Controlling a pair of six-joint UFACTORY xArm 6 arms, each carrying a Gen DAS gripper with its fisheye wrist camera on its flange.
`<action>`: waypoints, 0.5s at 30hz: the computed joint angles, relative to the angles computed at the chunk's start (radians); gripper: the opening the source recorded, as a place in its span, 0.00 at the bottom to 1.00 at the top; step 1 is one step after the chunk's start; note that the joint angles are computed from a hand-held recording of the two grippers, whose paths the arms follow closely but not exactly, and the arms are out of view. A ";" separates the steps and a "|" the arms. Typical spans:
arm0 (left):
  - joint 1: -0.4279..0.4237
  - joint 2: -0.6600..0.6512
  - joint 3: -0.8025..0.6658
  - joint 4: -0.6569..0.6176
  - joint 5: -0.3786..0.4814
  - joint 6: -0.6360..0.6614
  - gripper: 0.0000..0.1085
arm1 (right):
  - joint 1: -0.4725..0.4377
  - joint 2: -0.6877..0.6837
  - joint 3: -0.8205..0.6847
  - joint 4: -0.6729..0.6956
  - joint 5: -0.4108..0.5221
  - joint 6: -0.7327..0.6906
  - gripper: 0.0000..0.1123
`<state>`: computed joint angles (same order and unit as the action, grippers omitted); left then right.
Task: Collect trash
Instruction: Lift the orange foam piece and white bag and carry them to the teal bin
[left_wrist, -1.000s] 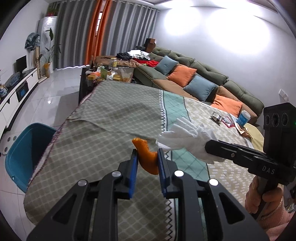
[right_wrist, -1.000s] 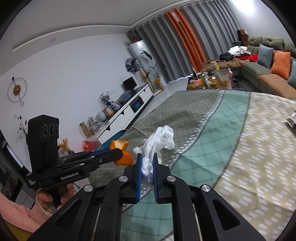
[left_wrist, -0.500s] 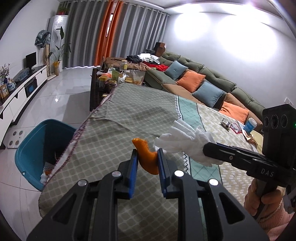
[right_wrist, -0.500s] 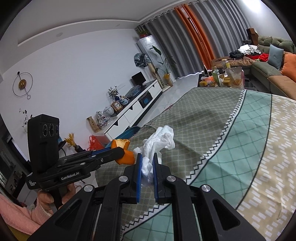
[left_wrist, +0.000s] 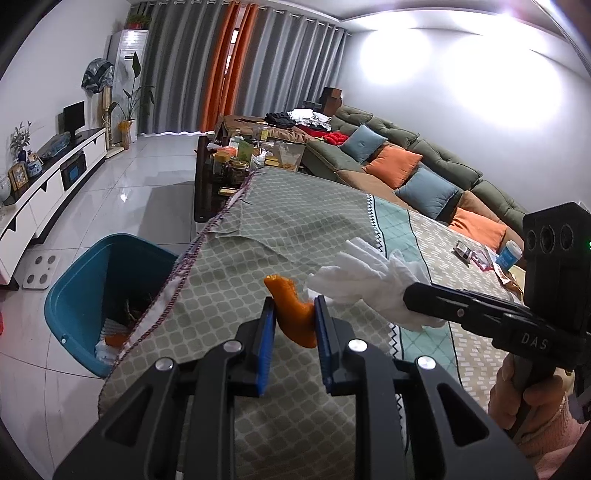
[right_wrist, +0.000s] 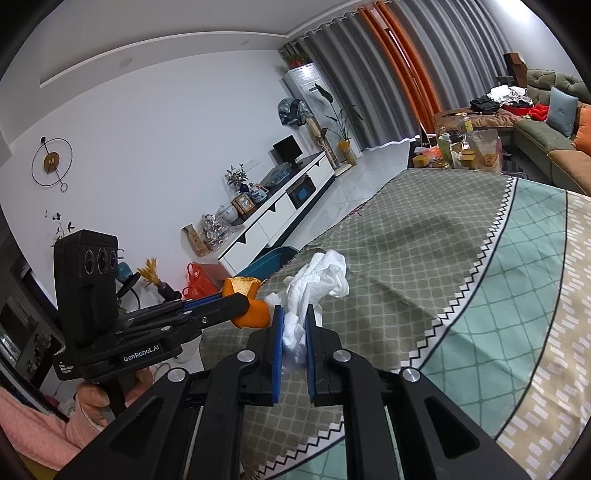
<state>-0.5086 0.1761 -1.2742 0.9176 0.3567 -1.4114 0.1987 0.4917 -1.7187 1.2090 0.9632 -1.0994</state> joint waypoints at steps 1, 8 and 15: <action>0.001 -0.003 0.003 0.004 0.003 -0.005 0.20 | 0.002 0.004 -0.005 -0.002 0.001 0.001 0.09; 0.010 -0.027 0.024 0.027 0.016 -0.027 0.20 | 0.025 0.035 -0.053 -0.021 0.012 0.020 0.09; 0.028 -0.062 0.061 0.051 0.027 -0.049 0.20 | 0.045 0.060 -0.096 -0.033 0.024 0.032 0.09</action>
<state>-0.4809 0.1143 -1.2134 0.9691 0.3834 -1.4609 0.2438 0.5521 -1.8151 1.1764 0.9868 -1.0671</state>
